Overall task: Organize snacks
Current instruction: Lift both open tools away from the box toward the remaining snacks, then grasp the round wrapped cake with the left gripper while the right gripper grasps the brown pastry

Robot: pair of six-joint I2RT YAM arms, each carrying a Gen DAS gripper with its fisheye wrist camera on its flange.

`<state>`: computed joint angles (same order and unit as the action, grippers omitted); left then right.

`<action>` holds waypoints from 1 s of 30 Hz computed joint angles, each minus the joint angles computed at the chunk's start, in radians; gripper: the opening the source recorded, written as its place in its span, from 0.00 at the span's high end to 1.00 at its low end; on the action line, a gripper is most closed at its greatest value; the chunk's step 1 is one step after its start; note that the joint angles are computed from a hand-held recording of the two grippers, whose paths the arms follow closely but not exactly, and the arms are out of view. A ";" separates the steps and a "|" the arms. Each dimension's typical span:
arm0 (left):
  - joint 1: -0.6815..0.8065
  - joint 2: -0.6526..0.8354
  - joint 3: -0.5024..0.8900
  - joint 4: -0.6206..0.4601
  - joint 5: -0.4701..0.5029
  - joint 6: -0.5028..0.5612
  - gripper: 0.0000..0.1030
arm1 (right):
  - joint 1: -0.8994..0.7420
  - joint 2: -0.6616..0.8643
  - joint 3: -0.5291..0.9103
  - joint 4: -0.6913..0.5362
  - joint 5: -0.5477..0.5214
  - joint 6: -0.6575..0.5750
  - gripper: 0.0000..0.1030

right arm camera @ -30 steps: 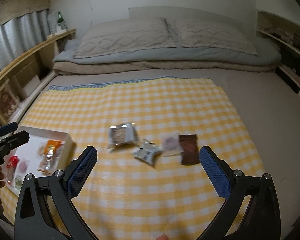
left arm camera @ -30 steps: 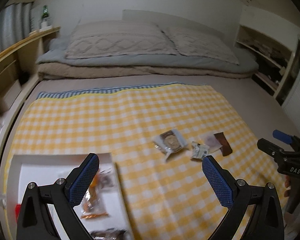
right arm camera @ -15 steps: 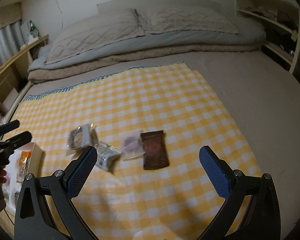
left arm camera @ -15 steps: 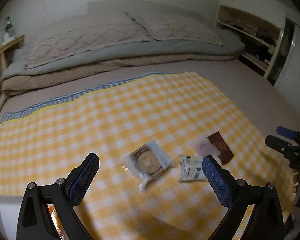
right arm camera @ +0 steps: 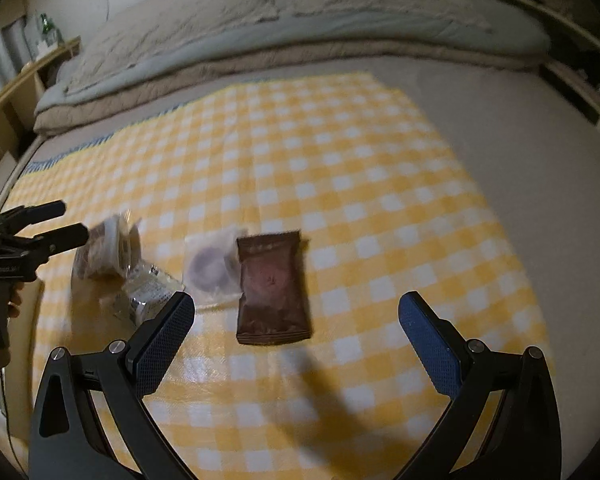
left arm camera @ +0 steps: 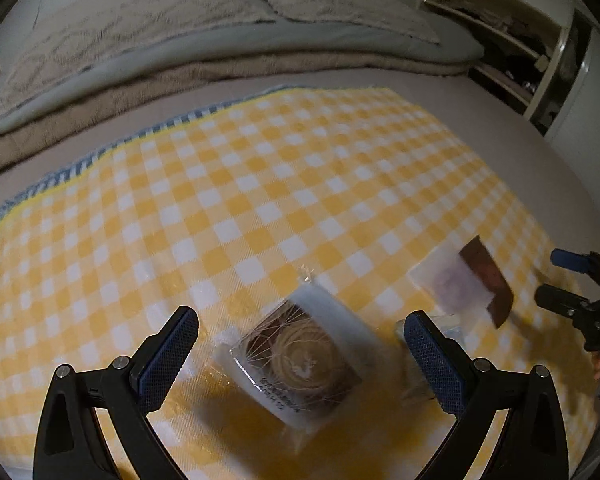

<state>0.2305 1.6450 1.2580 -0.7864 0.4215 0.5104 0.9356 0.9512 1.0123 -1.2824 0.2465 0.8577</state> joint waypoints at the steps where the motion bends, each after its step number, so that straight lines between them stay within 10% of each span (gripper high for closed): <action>1: 0.008 0.022 0.011 -0.002 0.014 0.007 0.00 | -0.014 0.010 -0.016 0.019 -0.015 -0.011 0.00; 20: 0.040 0.135 0.137 -0.311 0.074 0.297 0.00 | -0.048 0.196 -0.074 0.135 -0.106 -0.135 0.52; 30: -0.097 0.074 0.033 -0.064 -0.091 0.085 0.00 | 0.073 0.086 -0.119 0.032 -0.113 0.004 0.60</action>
